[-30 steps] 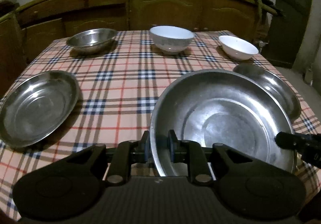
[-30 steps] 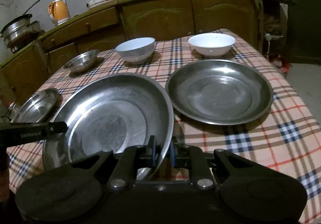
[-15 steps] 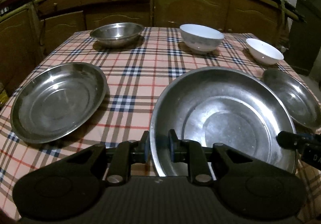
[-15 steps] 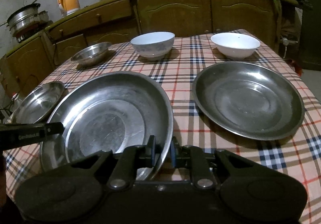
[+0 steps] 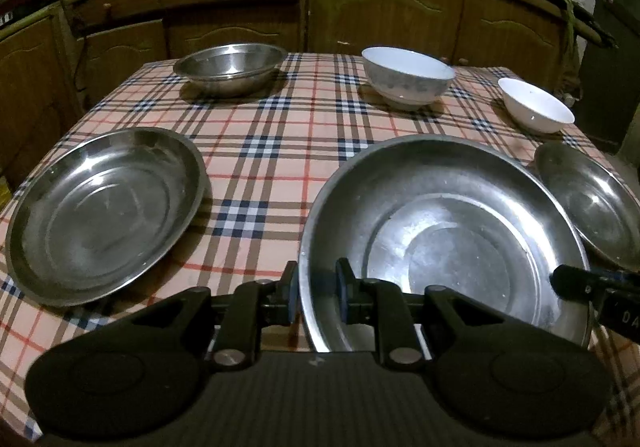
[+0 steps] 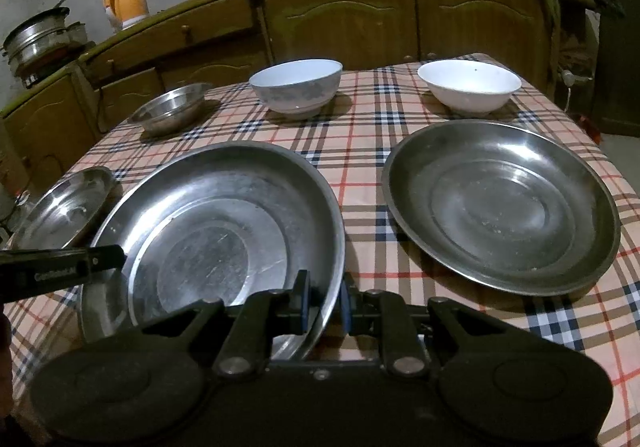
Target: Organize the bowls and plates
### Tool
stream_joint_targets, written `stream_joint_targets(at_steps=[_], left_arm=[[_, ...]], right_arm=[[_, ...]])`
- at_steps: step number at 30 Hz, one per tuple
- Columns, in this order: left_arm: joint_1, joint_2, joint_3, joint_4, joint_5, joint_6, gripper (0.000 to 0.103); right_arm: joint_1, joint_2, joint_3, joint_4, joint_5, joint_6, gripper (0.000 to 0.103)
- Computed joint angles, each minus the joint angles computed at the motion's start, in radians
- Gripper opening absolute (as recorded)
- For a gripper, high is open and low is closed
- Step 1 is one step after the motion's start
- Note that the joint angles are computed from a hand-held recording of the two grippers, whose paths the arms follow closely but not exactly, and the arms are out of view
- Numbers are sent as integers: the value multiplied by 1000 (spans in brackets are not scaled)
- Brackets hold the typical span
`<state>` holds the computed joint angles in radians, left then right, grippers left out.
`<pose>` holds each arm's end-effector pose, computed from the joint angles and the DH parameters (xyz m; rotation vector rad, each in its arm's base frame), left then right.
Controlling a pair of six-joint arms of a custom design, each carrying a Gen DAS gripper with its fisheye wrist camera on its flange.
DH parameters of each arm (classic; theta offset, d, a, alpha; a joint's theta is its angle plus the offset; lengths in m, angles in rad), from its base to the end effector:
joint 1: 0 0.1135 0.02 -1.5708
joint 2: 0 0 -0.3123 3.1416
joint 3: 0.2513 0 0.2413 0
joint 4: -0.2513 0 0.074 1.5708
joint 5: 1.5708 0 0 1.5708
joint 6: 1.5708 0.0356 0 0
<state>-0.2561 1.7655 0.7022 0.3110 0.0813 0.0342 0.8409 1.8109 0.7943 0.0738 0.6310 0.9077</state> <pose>0.3150 -0.0855 0.1700 0.3775 2.2982 -0.2060 0.2348 0.2309 0.1665 0.3165 2.2624 0.0902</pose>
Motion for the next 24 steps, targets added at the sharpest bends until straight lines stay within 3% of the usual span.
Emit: stream_joint_targets(at_steps=[24], left_arm=[[-16,48,29,11,-7,4,20]], right_arm=[[-35,32,4,19,-22,9,22]])
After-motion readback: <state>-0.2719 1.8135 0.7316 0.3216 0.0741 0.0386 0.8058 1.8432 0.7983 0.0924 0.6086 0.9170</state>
